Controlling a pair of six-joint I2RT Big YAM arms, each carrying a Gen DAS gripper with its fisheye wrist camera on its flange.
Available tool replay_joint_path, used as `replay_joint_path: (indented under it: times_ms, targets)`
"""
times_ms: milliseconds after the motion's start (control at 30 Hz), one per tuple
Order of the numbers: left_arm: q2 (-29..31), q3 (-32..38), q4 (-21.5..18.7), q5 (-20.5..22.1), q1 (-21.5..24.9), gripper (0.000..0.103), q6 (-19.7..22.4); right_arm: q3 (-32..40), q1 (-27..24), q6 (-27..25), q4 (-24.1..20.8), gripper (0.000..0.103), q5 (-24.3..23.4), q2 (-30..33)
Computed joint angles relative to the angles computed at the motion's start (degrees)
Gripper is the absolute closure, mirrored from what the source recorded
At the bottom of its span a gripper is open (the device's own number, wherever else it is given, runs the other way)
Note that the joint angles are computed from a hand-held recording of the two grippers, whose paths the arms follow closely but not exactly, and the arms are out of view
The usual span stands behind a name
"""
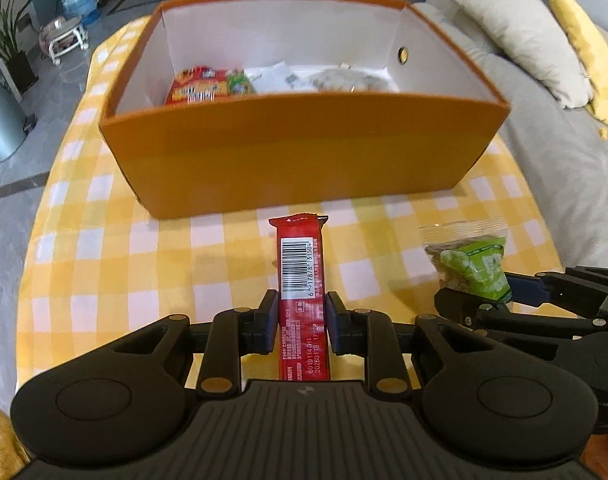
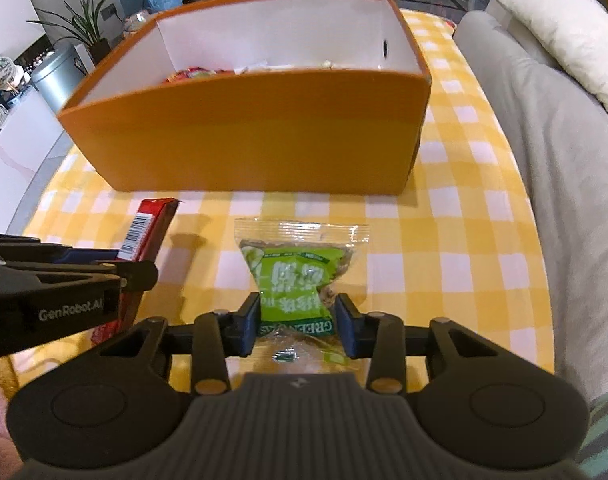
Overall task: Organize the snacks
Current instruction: 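Grasp the red chocolate bar with the left tool and lift it, then carry the red bar and green raisin bag over the box and lower them inside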
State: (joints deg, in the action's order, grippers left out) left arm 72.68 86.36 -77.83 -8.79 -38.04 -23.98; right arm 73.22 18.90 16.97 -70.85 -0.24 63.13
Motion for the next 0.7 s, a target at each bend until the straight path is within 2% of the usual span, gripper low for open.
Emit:
replay_joint_path:
  times_ms: [367, 700]
  targets:
    - [-2.4, 2.5, 1.5, -1.8, -1.0, 0.076, 2.3, 4.7, 0.4, 0.1, -2.1, 0.066, 1.5, -2.3]
    - [-2.6, 6.4, 3.1, -3.5, -0.4, 0.076, 5.2, 8.5, 0.8, -1.0, -1.8, 0.066, 4.3, -3.6]
